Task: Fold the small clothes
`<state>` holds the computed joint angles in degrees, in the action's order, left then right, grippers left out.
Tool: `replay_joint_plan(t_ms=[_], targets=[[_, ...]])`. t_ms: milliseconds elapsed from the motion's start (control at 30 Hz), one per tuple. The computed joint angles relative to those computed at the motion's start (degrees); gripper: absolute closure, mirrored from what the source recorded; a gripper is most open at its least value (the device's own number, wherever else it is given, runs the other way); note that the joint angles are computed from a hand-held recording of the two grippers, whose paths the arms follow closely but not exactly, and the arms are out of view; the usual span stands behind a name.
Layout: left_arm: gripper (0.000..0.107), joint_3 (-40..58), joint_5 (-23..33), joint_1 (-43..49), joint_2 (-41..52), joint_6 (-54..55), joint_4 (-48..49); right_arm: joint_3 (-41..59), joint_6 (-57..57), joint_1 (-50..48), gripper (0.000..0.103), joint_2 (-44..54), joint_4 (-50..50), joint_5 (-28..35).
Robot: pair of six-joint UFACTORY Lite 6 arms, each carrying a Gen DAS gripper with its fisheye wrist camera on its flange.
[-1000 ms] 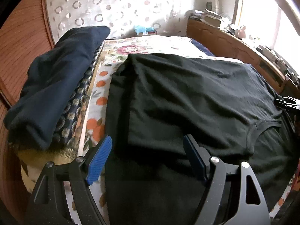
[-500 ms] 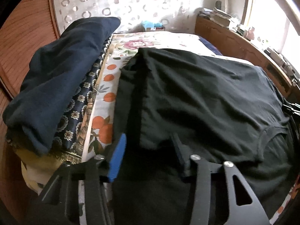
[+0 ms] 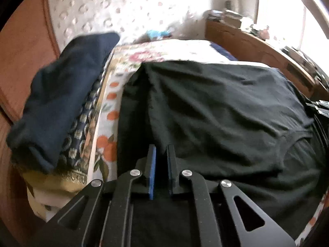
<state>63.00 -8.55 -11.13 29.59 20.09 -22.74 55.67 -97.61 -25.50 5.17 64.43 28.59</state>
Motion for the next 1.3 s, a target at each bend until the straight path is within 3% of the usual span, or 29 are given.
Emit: replay_joint_plan(t_ms=[33, 167, 300, 433, 633, 900, 1033, 1133, 1300], targets=[[0.097, -0.48, -0.20, -0.14, -0.87, -0.69, 0.45, 0.34, -0.14, -0.54, 0.093, -0.45, 0.45, 1.44], [0.097, -4.02, -1.71, 0.85, -6.50, -17.37, 16.37, 2.08, -1.59, -2.56, 0.097, -2.62, 2.39, 5.97], [0.097, -4.91, -1.73, 1.18, -9.96, -16.50, 16.61, 3.41, -1.29, -4.00, 0.098, -4.13, 2.35, 9.38], [0.098, -9.71, -3.48, 1.79, -17.00, -24.91, 24.49, 2.89, -2.27, -6.30, 0.099, -6.77, 3.95, 13.09], [0.098, -18.93, -5.81, 2.13, -27.59, -25.19, 23.74, -2.65, -9.71, -15.77, 0.099, -10.49, 7.61, 21.93], [0.098, -36.10, -7.67, 1.86, -43.31, -25.38, 22.01, -10.82, -17.72, -27.84, 0.099, -14.81, 5.21, 31.44], [0.098, -43.11, -6.77, 3.11, -50.44, -31.72, 27.51, -11.41, -18.08, -33.64, 0.099, -14.17, 1.17, 36.17], [0.098, -46.41, -6.34, 4.23, -52.95, -36.51, 32.37, -12.47, -19.60, -35.38, 0.099, -13.26, 0.06, 36.30], [0.098, -50.21, -7.79, 1.38, -51.88, -27.05, 21.97, -13.53, -20.81, -32.59, 0.098, -9.99, -0.98, 29.97]])
